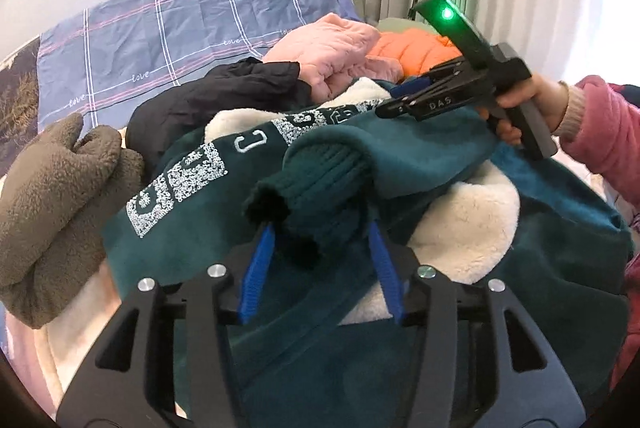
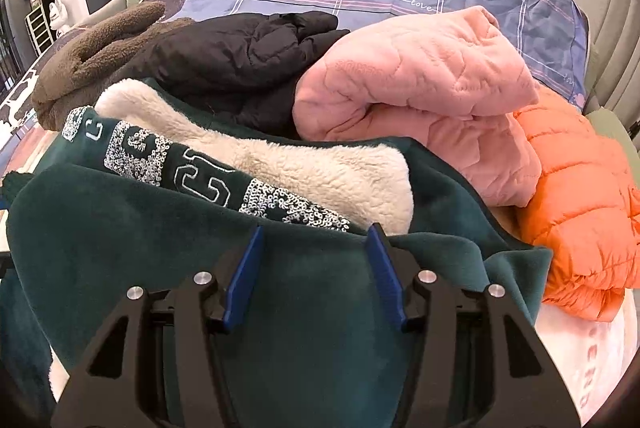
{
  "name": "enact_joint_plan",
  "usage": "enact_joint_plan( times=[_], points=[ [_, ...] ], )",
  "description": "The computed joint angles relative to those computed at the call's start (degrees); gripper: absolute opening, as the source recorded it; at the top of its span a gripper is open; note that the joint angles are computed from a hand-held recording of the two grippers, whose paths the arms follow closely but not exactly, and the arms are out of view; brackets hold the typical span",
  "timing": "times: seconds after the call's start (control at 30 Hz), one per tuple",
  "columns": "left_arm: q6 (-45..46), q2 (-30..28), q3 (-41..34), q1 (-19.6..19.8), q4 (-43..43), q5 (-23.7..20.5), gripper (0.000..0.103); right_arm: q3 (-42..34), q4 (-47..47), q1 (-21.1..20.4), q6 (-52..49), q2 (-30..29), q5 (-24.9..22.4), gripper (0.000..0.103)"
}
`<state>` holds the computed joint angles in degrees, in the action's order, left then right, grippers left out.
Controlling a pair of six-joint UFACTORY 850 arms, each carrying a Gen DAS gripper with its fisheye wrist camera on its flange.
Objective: Fold large clothes
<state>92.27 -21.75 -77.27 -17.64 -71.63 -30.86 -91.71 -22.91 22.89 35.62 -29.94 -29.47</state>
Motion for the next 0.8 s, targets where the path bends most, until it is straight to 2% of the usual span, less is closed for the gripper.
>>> enact_joint_plan(
  times=[0.1, 0.17, 0.33, 0.4, 0.47, 0.53, 0.57, 0.63, 0.8],
  points=[
    [0.0, -0.7, -1.0, 0.1, 0.2, -2.7, 0.046, -0.1, -0.6, 0.1, 0.7, -0.2, -0.1, 0.056],
    [0.2, -1.5, -2.2, -0.6, 0.5, -2.0, 0.046, -0.5, -1.2, 0.2, 1.2, -0.5, -0.7, 0.056],
    [-7.2, -5.7, -7.9, -1.7, 6.2, -2.8, 0.048, -0.9, 0.1, 0.2, -0.3, -0.6, -1.1, 0.056],
    [-7.7, -6.1, -8.4, -1.8, 7.2, -4.5, 0.010, -1.1, -0.3, 0.2, -0.3, -0.8, -1.3, 0.056],
    [-2.8, -5.0, -6.9, -0.6, 4.6, -10.7, 0.009, -1.0, -1.5, 0.4, 0.4, -0.9, -1.2, 0.056],
    [-0.1, -3.3, -4.4, 0.0, 6.5, -12.1, 0.008, -1.2, -2.2, 0.3, 0.1, -1.3, -1.1, 0.056],
    [-1.2, -2.7, -3.5, 0.3, 9.4, -11.3, 0.007, -1.3, -2.0, 0.2, -0.1, -1.5, -0.9, 0.057],
    [-8.0, -3.0, -2.5, 0.5, 16.9, -6.2, 0.004, -1.6, -1.9, 0.1, 0.5, -1.9, -0.7, 0.059],
    [-8.4, -2.0, -0.4, 2.4, 12.7, -4.2, 0.000, -1.5, -6.1, 1.1, 4.7, -1.6, -1.6, 0.060]
  ],
)
